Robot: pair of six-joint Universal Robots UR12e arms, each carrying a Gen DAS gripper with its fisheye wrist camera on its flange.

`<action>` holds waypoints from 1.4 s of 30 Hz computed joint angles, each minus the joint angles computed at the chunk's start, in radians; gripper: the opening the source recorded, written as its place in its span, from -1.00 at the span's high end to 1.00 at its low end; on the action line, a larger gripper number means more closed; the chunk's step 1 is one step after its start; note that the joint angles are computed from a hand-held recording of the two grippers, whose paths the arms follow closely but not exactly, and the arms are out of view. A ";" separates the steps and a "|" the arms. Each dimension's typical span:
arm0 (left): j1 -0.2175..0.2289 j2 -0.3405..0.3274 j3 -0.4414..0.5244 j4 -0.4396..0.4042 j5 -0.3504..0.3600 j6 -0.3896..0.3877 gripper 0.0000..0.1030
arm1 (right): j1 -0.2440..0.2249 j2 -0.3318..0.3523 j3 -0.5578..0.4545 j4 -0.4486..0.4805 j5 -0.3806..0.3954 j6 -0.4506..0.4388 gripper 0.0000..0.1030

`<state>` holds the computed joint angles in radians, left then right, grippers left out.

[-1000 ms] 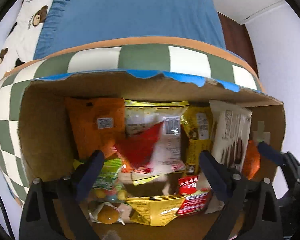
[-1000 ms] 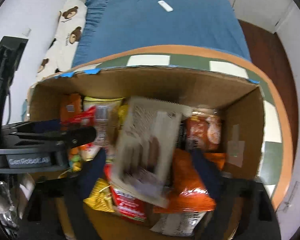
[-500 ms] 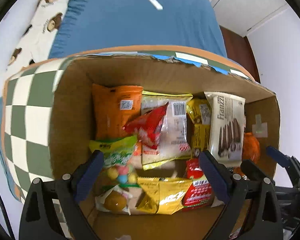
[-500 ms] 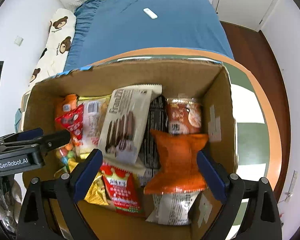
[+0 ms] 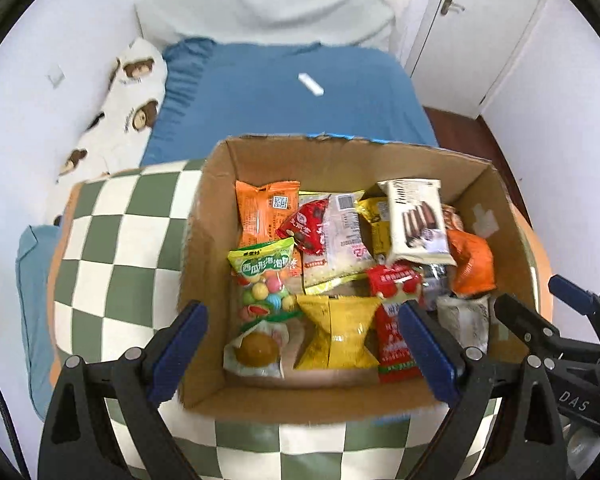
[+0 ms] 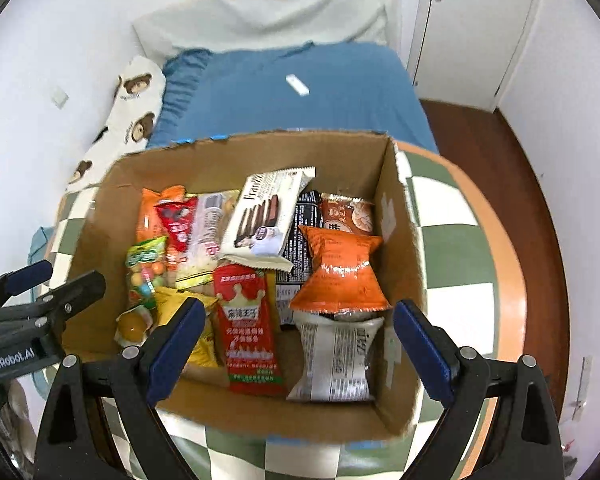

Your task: Organize snacks

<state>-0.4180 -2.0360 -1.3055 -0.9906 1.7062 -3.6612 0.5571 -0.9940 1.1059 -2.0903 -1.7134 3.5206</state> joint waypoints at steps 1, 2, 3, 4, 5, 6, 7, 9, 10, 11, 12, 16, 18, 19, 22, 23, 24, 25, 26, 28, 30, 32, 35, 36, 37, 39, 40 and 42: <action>-0.005 0.016 -0.018 0.019 0.007 -0.002 -0.89 | 0.006 -0.020 0.025 -0.025 -0.012 0.000 -0.88; -0.011 0.031 -0.035 0.039 0.018 -0.005 -0.89 | 0.010 -0.026 0.031 -0.036 -0.015 0.003 -0.88; -0.014 0.038 -0.041 0.049 0.023 -0.003 -0.89 | 0.014 -0.039 0.049 -0.057 -0.021 0.005 -0.88; -0.020 0.049 -0.053 0.063 0.034 -0.002 -0.89 | 0.021 -0.057 0.073 -0.080 -0.035 0.005 -0.88; -0.026 0.057 -0.060 0.073 0.045 -0.002 -0.89 | 0.025 -0.068 0.085 -0.092 -0.039 0.006 -0.88; -0.033 0.066 -0.068 0.088 0.062 0.001 -0.89 | 0.028 -0.080 0.100 -0.112 -0.043 0.009 -0.88; -0.040 0.075 -0.076 0.099 0.082 0.001 -0.89 | 0.033 -0.095 0.118 -0.131 -0.052 0.011 -0.88; -0.053 0.098 -0.102 0.133 0.111 -0.001 -0.89 | 0.044 -0.125 0.151 -0.164 -0.073 0.016 -0.91; -0.060 0.111 -0.115 0.150 0.127 -0.002 -0.89 | 0.049 -0.138 0.165 -0.182 -0.080 0.019 -0.92; -0.066 0.122 -0.126 0.162 0.141 -0.006 -0.89 | 0.055 -0.152 0.180 -0.199 -0.089 0.020 -0.92; -0.070 0.131 -0.135 0.172 0.149 -0.009 -0.89 | 0.062 -0.167 0.196 -0.218 -0.101 0.020 -0.93; -0.101 0.179 -0.183 0.236 0.208 -0.003 -0.89 | 0.095 -0.226 0.259 -0.305 -0.165 0.010 -0.94; -0.119 0.198 -0.198 0.249 0.246 -0.002 -0.89 | 0.108 -0.252 0.284 -0.331 -0.186 0.008 -0.95; -0.124 0.207 -0.206 0.259 0.254 -0.002 -0.89 | 0.112 -0.263 0.296 -0.339 -0.189 0.012 -0.95; -0.140 0.239 -0.235 0.279 0.283 -0.015 -0.89 | 0.129 -0.299 0.327 -0.360 -0.203 0.028 -0.96; -0.145 0.248 -0.243 0.282 0.294 -0.019 -0.89 | 0.134 -0.306 0.334 -0.367 -0.209 0.030 -0.97; -0.150 0.256 -0.248 0.280 0.305 -0.022 -0.89 | 0.140 -0.315 0.342 -0.374 -0.216 0.031 -0.98; -0.153 0.264 -0.255 0.282 0.309 -0.024 -0.89 | 0.148 -0.324 0.350 -0.379 -0.227 0.034 -0.98; -0.157 0.270 -0.260 0.286 0.315 -0.026 -0.89 | 0.154 -0.332 0.356 -0.379 -0.231 0.039 -0.98; -0.163 0.285 -0.272 0.286 0.327 -0.036 -0.89 | 0.163 -0.346 0.365 -0.386 -0.229 0.041 -0.99; -0.168 0.298 -0.282 0.288 0.331 -0.044 -0.89 | 0.169 -0.353 0.370 -0.390 -0.234 0.038 -0.99; -0.174 0.308 -0.290 0.286 0.339 -0.049 -0.89 | 0.176 -0.362 0.377 -0.397 -0.235 0.040 -0.99; -0.184 0.315 -0.298 0.286 0.357 -0.056 -0.89 | 0.187 -0.372 0.385 -0.402 -0.251 0.037 -0.99; -0.187 0.317 -0.301 0.288 0.359 -0.058 -0.89 | 0.190 -0.373 0.386 -0.400 -0.259 0.036 -0.99; -0.189 0.318 -0.302 0.288 0.363 -0.060 -0.89 | 0.191 -0.375 0.388 -0.400 -0.261 0.038 -0.99; -0.192 0.318 -0.305 0.292 0.362 -0.059 -0.89 | 0.190 -0.375 0.388 -0.397 -0.261 0.036 -0.99; -0.194 0.317 -0.306 0.297 0.365 -0.055 -0.89 | 0.190 -0.375 0.389 -0.394 -0.262 0.038 -0.99; -0.197 0.311 -0.304 0.299 0.372 -0.046 -0.97 | 0.188 -0.373 0.389 -0.393 -0.262 0.040 -0.99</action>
<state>-0.6148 -1.7247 -1.6097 -0.6913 2.0783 -3.7075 0.7449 -1.3671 1.4949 -2.4837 -1.9753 3.5603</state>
